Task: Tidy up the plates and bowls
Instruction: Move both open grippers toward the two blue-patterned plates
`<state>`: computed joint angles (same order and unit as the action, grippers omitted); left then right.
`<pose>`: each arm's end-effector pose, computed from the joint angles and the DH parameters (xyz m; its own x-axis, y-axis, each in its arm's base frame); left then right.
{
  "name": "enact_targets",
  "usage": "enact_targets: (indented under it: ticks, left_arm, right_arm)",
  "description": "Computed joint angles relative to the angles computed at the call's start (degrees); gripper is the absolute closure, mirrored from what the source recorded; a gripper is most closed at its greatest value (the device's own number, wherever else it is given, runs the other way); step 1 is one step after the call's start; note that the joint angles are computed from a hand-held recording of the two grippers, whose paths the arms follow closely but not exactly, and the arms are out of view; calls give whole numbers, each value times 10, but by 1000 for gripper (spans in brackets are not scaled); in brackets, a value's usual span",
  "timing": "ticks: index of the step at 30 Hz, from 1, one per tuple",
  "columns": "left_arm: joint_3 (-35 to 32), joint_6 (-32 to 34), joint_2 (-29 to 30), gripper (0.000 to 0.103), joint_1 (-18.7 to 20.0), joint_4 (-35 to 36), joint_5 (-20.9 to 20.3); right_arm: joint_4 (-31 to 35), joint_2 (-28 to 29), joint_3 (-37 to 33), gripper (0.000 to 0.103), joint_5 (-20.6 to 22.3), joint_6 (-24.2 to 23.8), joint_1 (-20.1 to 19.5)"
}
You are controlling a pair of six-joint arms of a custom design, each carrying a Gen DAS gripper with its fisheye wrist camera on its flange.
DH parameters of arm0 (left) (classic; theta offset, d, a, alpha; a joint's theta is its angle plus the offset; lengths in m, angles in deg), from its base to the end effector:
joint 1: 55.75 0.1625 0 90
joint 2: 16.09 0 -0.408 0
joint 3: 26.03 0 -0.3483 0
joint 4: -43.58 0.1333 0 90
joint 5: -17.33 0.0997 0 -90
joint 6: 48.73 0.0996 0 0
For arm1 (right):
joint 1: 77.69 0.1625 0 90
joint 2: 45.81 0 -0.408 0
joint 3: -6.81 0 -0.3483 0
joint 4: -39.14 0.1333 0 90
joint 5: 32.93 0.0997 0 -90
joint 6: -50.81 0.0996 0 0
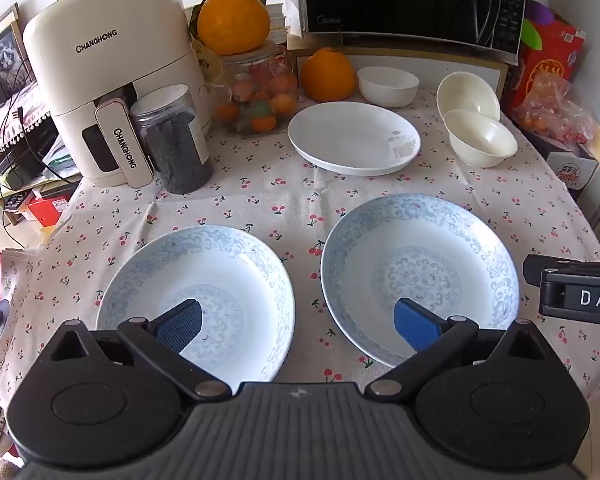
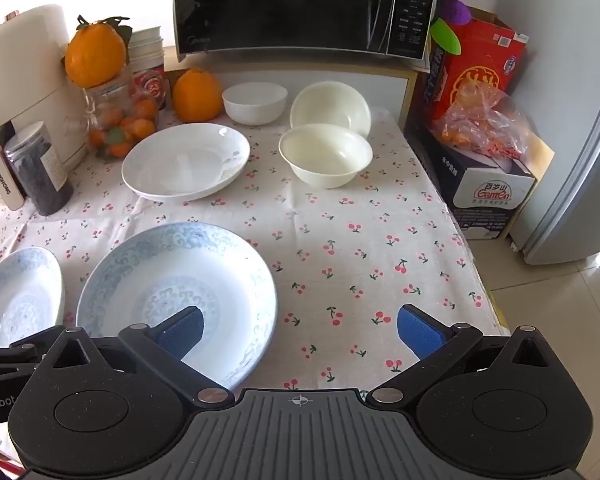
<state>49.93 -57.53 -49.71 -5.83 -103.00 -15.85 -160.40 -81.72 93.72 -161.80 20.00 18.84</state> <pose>-0.2896 -0.6806 0.1255 -0.6403 0.0791 -0.7641 0.5324 0.7627 -0.3672 0.1463 -0.6554 0.1757 -0.6862 0.1152 0.7182 -0.4783 0.6724 -0.5649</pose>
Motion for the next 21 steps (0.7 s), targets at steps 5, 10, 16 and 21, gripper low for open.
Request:
enact_targets:
  ticks: [5,10,16,21]
  left_arm:
    - [-2,-4,-1,0,0,7,5]
    - [-2,-5,-2,0,1,6,7]
    - [-2,-6,-2,0,1,6,9]
    - [-2,-5,-3,0,1,6,8]
  right_arm:
    - [3,4,-1,0,-4,-2,3]
    - [-7,7,1,0,-3,-9,3]
    - [4,8,-8,0,-7,-10,2]
    - [5,7,-8,0,-7,-10,2]
